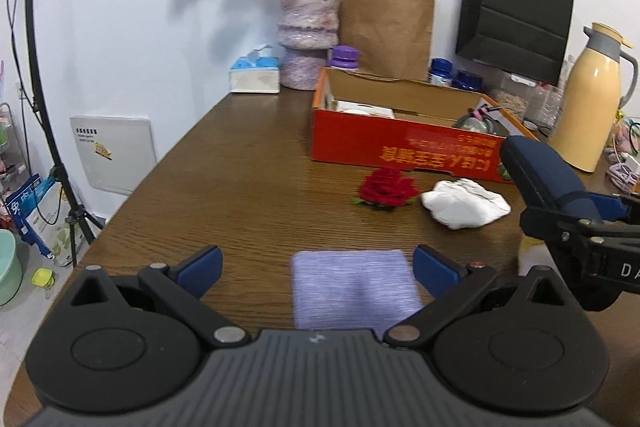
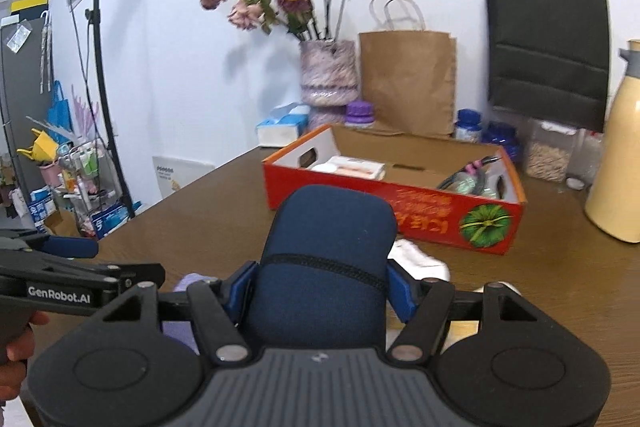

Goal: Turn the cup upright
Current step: 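Lift the navy case with the right tool while the left tool grasps the plush sheep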

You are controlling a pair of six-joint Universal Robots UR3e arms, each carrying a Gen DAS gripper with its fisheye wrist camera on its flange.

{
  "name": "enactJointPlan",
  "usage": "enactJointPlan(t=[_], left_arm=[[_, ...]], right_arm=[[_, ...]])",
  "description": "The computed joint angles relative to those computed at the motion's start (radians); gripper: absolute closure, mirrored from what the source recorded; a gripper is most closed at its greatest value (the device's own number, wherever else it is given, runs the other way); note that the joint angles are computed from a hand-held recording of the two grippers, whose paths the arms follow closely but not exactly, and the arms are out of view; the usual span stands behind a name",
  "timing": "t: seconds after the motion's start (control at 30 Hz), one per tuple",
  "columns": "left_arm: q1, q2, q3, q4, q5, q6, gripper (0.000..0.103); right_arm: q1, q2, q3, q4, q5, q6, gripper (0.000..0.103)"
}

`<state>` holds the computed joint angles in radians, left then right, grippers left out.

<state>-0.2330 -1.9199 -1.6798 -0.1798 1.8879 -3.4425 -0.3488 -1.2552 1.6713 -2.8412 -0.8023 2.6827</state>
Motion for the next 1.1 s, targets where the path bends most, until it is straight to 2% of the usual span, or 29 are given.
enactJointPlan(t=[0.63, 0.87, 1.1], left_arm=[[-0.155, -0.240, 0.417, -0.219, 0.023, -0.045, 0.000], [-0.197, -0.361, 0.620, -0.336, 0.006, -0.057, 0.000], [-0.242, -0.520, 0.895, -0.494, 0.010, -0.061, 0.000]], right_arm=[[-0.230, 0.041, 0.027, -0.025, 0.150, -0.117, 0.037], [-0.290, 0.071, 0.019, -0.019, 0.193, -0.156, 0.037], [-0.343, 0.125, -0.007, -0.022, 0.220, -0.178, 0.037]])
